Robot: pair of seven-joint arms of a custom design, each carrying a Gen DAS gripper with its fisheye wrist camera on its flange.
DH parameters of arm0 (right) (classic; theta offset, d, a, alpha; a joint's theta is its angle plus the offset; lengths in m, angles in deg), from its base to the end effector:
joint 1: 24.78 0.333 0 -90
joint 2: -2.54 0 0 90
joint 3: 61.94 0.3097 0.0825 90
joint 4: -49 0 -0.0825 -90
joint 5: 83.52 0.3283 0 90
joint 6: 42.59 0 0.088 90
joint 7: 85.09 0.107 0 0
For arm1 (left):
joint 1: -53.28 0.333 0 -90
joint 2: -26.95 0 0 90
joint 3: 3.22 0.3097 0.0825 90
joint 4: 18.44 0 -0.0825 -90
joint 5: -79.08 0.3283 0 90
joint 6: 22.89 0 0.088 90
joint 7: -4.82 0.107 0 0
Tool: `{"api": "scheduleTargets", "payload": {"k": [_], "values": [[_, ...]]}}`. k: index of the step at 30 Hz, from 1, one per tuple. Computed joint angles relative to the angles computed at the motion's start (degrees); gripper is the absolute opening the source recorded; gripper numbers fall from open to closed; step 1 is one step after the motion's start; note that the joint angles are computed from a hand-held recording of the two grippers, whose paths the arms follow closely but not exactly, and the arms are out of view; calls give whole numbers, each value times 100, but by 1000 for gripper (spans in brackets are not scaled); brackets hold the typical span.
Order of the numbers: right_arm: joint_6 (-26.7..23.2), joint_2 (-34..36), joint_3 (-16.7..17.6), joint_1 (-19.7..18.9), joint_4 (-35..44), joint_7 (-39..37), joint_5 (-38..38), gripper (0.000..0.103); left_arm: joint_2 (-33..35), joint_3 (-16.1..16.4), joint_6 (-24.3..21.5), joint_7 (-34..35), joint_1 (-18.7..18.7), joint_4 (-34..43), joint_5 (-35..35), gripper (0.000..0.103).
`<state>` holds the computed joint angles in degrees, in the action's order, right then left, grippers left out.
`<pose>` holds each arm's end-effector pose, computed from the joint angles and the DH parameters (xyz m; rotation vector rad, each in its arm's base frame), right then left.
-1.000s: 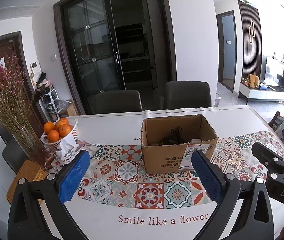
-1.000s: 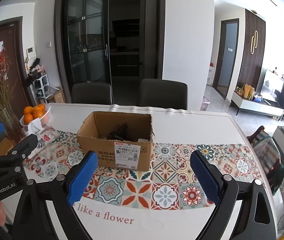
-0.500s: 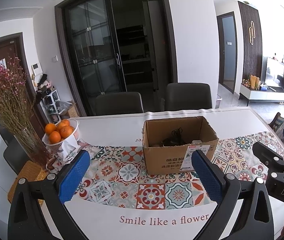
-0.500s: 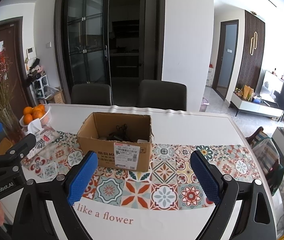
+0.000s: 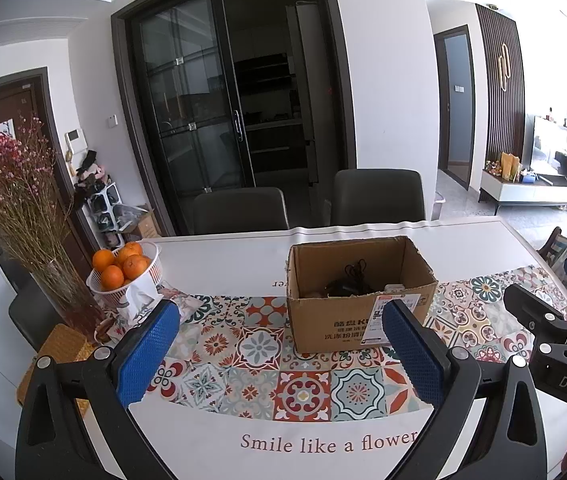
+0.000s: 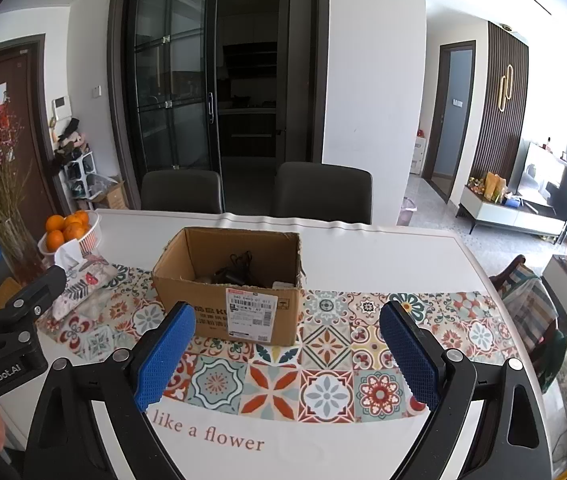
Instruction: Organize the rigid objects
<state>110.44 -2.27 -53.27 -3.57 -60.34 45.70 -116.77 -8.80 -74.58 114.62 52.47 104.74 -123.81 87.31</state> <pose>0.4516 0.2825 0.6356 -1.8032 1.4446 -0.7548 0.4048 -0.3313 0.6465 -1.6586 1.4417 -0.6388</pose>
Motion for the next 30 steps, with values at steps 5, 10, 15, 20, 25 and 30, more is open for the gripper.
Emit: {"api": "scheduleTargets", "payload": {"k": [5, 10, 15, 20, 25, 30], "values": [[3, 10, 7, 4, 10, 12, -19, 94, -3, -18, -23, -6, 27, 21, -2, 103], [14, 24, 3, 8, 26, 10, -15, 94, 22, -35, -14, -1, 48, 31, -15, 103], [7, 51, 0, 17, 54, -7, -9, 94, 27, -61, -4, 13, 91, 47, -60, 103], [14, 60, -6, 22, 61, -13, -7, 94, 28, -63, 23, -8, 70, 9, -105, 103], [11, 57, -9, 26, 58, -20, 6, 94, 43, -80, 38, -21, 70, 4, -113, 103], [20, 68, -6, 31, 67, -9, 0, 94, 33, -76, 47, -33, 59, -16, -131, 103]]}}
